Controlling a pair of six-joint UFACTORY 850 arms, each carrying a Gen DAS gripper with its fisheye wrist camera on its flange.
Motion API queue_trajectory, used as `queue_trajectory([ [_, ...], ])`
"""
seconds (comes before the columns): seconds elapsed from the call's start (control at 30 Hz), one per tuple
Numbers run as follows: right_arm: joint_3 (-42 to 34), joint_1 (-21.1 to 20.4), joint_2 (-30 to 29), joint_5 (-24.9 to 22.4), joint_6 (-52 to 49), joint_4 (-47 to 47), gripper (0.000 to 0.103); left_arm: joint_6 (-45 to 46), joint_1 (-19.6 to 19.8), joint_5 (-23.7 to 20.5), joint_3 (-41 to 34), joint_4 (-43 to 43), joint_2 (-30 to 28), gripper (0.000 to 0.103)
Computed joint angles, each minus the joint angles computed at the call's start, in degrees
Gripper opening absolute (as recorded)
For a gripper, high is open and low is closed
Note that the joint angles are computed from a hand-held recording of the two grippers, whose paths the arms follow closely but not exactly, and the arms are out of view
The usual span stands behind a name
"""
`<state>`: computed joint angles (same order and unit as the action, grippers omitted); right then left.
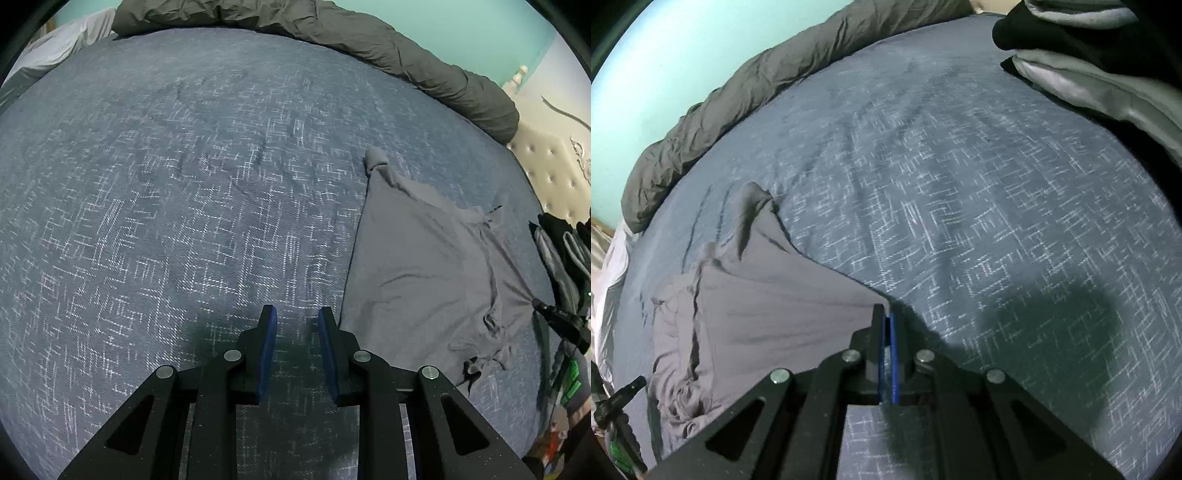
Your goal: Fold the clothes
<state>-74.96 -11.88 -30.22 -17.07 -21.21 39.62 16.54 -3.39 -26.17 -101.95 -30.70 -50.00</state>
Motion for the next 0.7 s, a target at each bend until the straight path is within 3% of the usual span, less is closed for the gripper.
queue_trajectory([
  [0.27,0.72,0.12,0.31,-0.14,0.44,-0.11,0.001,3.96,-0.29,-2.52,-0.73,-4.54,-1.02,0.025],
  [0.47,3.22,-0.78,2.47,-0.50,-2.73,1.89,0.001,0.58,-2.22,-4.22,-3.60,0.55,-3.94,0.025],
  [0.6,1.78,0.56,1.54,-0.53,0.00,0.41,0.001,1.57,-2.25,-4.00,-3.61,-0.47,-3.80,0.000],
  [0.7,1.83,0.93,1.64,-0.27,-0.93,1.25,0.001,2.03,-2.06,-1.20,-0.97,-0.18,-1.30,0.000],
])
